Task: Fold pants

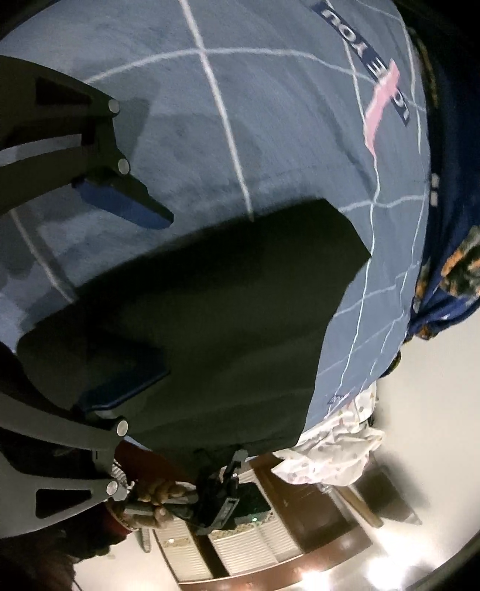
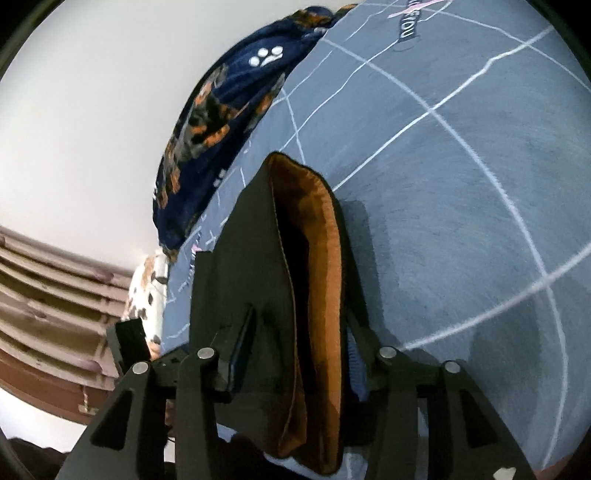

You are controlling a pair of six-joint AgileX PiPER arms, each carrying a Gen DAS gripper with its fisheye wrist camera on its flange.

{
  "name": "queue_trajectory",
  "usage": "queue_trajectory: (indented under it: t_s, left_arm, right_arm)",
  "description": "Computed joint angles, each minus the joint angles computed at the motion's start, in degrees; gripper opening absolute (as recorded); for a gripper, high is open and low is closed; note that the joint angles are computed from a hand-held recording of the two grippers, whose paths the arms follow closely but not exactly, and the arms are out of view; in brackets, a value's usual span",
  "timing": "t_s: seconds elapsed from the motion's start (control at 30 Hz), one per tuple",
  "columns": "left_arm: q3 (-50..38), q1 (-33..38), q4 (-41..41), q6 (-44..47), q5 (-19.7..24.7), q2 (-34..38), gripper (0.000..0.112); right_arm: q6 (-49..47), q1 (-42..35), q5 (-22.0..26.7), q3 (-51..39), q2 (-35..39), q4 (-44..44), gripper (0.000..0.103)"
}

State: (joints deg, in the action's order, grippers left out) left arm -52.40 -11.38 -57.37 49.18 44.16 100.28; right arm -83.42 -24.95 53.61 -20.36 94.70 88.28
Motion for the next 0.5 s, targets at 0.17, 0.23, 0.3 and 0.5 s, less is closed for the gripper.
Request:
queue_trajectory:
  t_s: [0.17, 0.23, 0.3, 0.5]
  left_arm:
    - [-3.17, 0.24, -3.75, 4.81, 3.78, 3.67, 0.084]
    - [-5.11, 0.55, -5.29, 5.74, 6.44, 5.87, 0.084]
    - [-5.58, 0.72, -7.46, 5.72, 6.64, 6.79, 0.08]
    - [-2.67, 3.12, -9.1, 5.45, 4.11, 5.4, 0.022]
  right_arm:
    - [-2.62, 2.5, 1.49, -2.14, 4.79, 1.52, 0.043]
    - [-3.27, 3.42, 3.02, -2.66, 6.72, 1.96, 0.039]
    - [-3.15, 6.33, 2.42, -3.33, 8.13, 2.94, 0.027]
    - [-5.99, 8.43, 7.74, -1.33, 10.51, 8.18, 0.021]
